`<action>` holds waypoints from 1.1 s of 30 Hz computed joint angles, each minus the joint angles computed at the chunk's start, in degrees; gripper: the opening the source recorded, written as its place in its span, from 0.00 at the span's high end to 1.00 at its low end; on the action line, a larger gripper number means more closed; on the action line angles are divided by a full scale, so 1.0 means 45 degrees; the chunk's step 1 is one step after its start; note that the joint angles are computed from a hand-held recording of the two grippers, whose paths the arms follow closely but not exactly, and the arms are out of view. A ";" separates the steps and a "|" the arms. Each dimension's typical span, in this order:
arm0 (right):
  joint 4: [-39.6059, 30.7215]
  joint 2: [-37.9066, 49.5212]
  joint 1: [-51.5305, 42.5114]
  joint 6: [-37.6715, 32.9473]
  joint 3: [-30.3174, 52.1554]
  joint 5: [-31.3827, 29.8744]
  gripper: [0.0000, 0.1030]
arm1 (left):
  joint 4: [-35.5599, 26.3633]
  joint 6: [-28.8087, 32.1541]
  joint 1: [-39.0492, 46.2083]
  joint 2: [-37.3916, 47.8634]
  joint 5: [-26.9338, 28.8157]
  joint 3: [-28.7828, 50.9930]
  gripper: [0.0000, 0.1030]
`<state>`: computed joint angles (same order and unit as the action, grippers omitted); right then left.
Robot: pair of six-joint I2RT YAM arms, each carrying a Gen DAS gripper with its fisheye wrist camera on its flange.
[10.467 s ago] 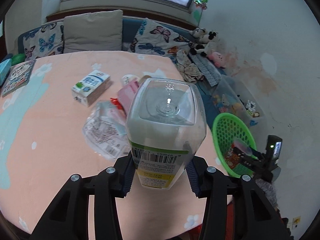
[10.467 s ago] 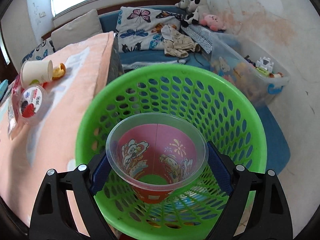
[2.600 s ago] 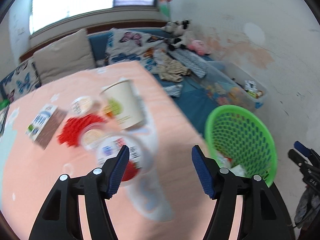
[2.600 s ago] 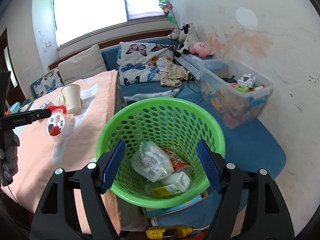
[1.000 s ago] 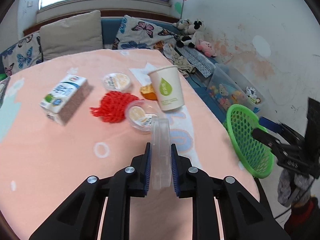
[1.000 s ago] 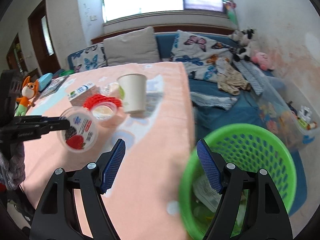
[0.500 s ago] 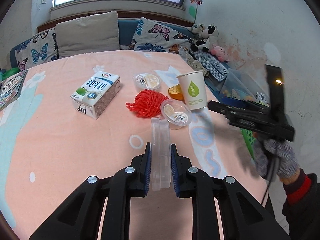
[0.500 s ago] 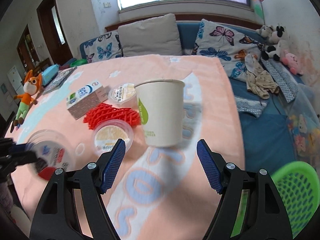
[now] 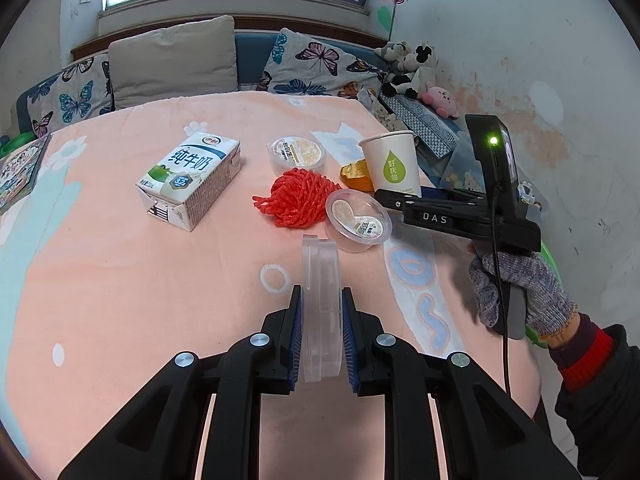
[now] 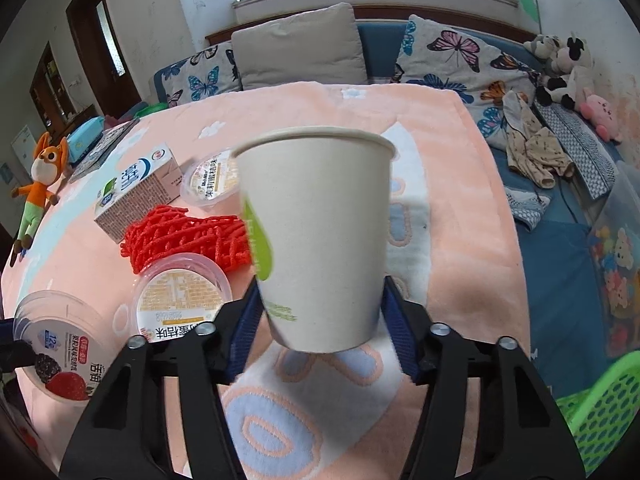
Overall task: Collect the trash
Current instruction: 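Grasp the white paper cup with the right gripper, then lift the white paper cup off the table with the right gripper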
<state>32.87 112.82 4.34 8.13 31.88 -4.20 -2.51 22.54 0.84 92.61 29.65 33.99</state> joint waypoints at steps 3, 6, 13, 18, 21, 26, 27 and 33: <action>0.0144 -0.0506 0.0141 -0.0055 -0.0464 0.0413 0.45 | 0.0025 -0.0060 -0.0013 -0.0008 0.0009 -0.0016 0.83; 0.0015 -0.1564 0.0225 -0.0270 -0.1172 0.0874 0.45 | 0.0153 -0.0066 0.0007 0.0014 0.0008 -0.0103 0.83; -0.0949 -0.4402 0.0620 -0.0737 -0.2842 0.1734 0.46 | 0.0188 -0.0002 0.0054 -0.0119 0.0023 -0.0280 0.83; -0.2890 -0.6822 0.0704 -0.0846 -0.3586 0.1480 0.64 | 0.0044 0.0067 0.0161 -0.0180 0.0093 -0.0307 0.83; -0.3367 -0.7317 0.0764 -0.0806 -0.3927 0.1402 0.64 | 0.0049 -0.0041 0.0159 -0.0148 0.0071 -0.0292 0.83; -0.2804 -0.7385 0.0591 -0.0641 -0.4777 0.1006 0.48 | 0.0112 0.0020 0.0119 -0.0235 0.0027 -0.0416 0.83; -0.2840 -0.7455 0.0570 -0.0623 -0.4833 0.0913 0.45 | 0.0116 0.0046 0.0120 -0.0229 0.0021 -0.0419 0.83; -0.3661 -0.7298 0.0002 -0.0880 -0.4229 0.0212 0.41 | 0.0139 0.0019 0.0188 -0.0190 0.0103 -0.0430 0.83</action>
